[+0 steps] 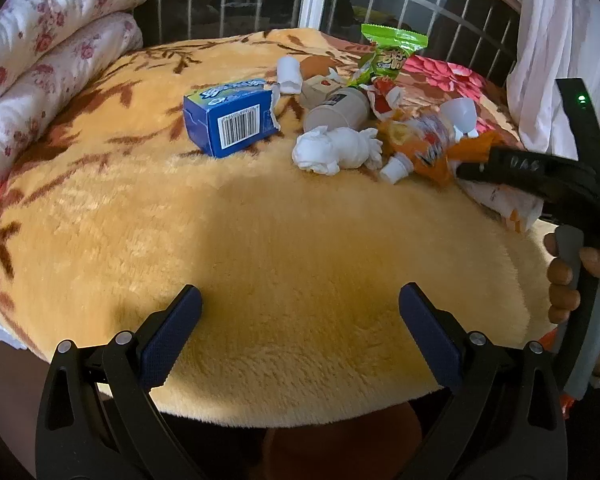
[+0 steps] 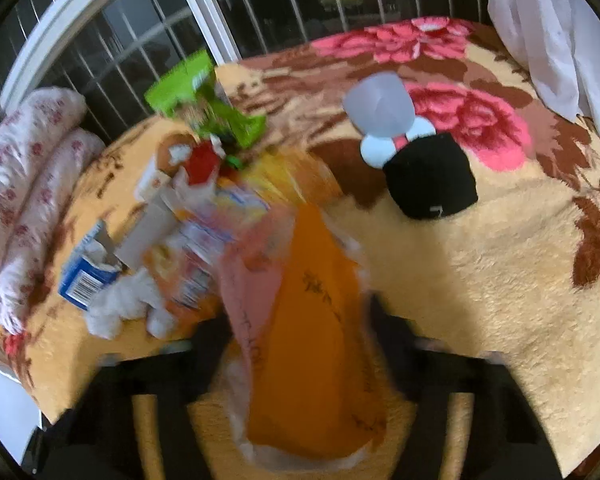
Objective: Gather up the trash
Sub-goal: 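Grasp the orange plastic bag with the right tool while the left tool grasps the white tissue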
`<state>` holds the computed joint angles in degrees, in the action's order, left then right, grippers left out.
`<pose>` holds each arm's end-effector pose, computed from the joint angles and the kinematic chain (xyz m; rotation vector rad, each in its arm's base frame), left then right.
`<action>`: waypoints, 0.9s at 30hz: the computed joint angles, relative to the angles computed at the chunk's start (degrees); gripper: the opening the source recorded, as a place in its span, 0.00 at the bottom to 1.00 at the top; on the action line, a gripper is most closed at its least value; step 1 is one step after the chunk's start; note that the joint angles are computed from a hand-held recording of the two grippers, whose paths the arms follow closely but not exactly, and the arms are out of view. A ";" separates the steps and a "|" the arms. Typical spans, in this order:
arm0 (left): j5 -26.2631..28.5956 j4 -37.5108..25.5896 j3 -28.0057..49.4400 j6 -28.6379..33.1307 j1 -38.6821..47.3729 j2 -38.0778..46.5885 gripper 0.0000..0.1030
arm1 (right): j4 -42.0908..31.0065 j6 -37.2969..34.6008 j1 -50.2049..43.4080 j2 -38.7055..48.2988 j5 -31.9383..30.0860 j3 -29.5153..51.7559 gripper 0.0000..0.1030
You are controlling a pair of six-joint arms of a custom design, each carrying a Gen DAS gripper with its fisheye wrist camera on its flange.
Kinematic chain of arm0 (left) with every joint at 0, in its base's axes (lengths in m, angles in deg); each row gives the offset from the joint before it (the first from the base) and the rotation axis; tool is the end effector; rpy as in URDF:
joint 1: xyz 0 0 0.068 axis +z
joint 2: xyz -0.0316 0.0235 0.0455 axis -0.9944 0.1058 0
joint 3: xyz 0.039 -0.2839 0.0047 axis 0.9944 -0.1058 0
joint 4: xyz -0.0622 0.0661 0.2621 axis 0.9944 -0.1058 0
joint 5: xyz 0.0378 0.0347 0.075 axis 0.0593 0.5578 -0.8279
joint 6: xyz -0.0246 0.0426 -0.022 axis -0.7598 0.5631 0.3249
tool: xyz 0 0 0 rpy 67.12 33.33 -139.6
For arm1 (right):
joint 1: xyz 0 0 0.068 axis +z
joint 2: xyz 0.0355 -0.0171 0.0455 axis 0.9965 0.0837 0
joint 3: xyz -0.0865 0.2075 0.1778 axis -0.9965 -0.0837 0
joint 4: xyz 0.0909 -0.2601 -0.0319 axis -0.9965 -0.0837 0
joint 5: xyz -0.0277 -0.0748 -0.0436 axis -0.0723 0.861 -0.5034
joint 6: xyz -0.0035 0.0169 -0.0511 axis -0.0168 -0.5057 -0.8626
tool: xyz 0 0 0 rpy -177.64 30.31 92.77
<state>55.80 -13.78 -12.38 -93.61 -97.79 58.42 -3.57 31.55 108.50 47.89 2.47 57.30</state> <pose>0.2086 -0.0522 0.2988 0.0876 2.4612 -0.2099 0.3148 0.1317 0.3151 0.2622 2.5136 0.2763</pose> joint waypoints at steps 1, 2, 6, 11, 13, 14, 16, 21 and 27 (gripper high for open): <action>-0.12 0.23 -0.07 0.25 0.03 0.13 0.93 | 0.16 -0.37 -0.54 0.24 -1.20 -0.38 0.46; -0.27 0.40 -0.08 0.39 -0.04 0.25 0.93 | 0.45 -0.56 -0.75 0.05 -1.34 -0.91 0.43; -0.68 0.88 -0.13 0.96 -0.14 0.56 0.93 | 1.69 -1.58 -1.05 -1.22 -1.79 -2.70 0.35; -0.76 0.77 0.04 1.06 -0.06 0.77 0.93 | 5.43 -2.74 -2.96 -4.60 -4.80 -7.36 0.24; -0.67 1.06 -0.16 1.03 0.01 0.60 0.93 | 7.00 -3.33 -3.18 -6.44 -5.32 -9.48 0.22; -0.66 1.42 -0.48 0.95 0.01 0.34 0.93 | 7.60 -3.77 -2.97 -7.32 -5.10 -10.38 0.22; -0.73 2.77 -1.25 1.13 0.11 -0.10 0.93 | 8.43 -4.92 -1.88 -9.31 -3.51 -12.24 0.22; 0.61 6.18 -0.02 5.45 -0.25 1.92 0.93 | 10.06 -6.96 0.09 -14.46 -0.39 -16.71 0.22; 3.97 8.96 7.54 16.18 0.05 11.65 0.93 | 10.35 -6.93 -0.63 -19.13 -0.81 -20.40 0.23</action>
<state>59.77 -4.82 -4.84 -77.43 -97.74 70.07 6.78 24.62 107.86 28.76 1.67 36.90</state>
